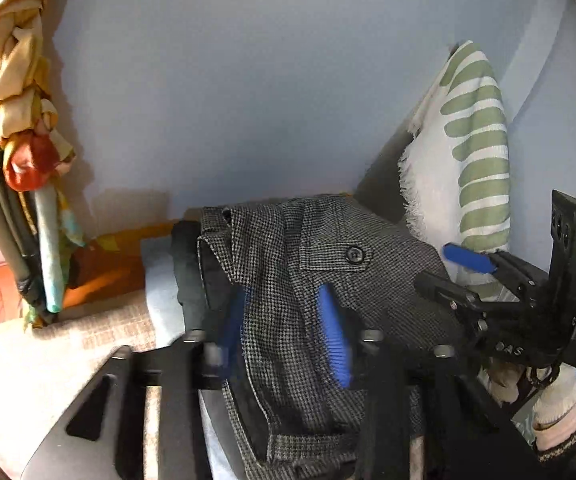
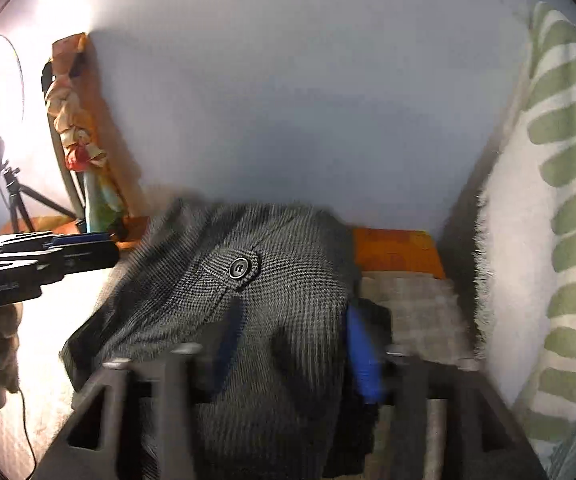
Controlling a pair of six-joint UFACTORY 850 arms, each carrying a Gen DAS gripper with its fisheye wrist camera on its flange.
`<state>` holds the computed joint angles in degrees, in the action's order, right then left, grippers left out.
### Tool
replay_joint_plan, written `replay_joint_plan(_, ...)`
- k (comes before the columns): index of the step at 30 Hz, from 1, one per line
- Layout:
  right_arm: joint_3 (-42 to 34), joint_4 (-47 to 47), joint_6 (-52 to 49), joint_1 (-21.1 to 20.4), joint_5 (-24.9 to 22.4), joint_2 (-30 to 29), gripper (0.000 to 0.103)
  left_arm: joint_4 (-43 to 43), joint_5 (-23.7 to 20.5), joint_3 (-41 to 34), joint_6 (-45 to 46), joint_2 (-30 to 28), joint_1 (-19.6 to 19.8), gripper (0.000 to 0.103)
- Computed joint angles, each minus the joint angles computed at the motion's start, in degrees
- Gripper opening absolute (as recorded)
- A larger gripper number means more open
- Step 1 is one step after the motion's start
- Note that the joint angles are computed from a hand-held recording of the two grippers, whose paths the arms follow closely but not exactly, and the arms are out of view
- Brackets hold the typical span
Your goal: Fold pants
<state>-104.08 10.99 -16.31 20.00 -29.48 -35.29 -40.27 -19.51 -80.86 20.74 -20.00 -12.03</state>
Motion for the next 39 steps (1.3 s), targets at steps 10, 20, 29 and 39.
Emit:
replay_joint_plan(10, 4.3, -2.5, 4.2, -0.2, 3.6, 5.2, 0.086, 3.0, 0.8, 4.1, -1.5, 4.6, -0.7, 0.058)
replay_joint_plan(20, 10.1, -4.0, 7.2, 1.3, 4.4, 12.2, 0.088, 14.3, 3.1, 9.8, -8.9, 12.5, -2.1, 0.070)
replay_joint_plan(29, 16.8, -8.3, 13.1, 3.2, 6.9, 19.4, 0.096, 23.3, 5.1, 15.3, -14.6, 19.9, -3.3, 0.073)
replay_joint_plan(39, 25.2, -21.7, 28.6, 7.9, 9.1, 28.5, 0.103, 15.1, 5.7, 23.3, -7.3, 29.8, -3.1, 0.075)
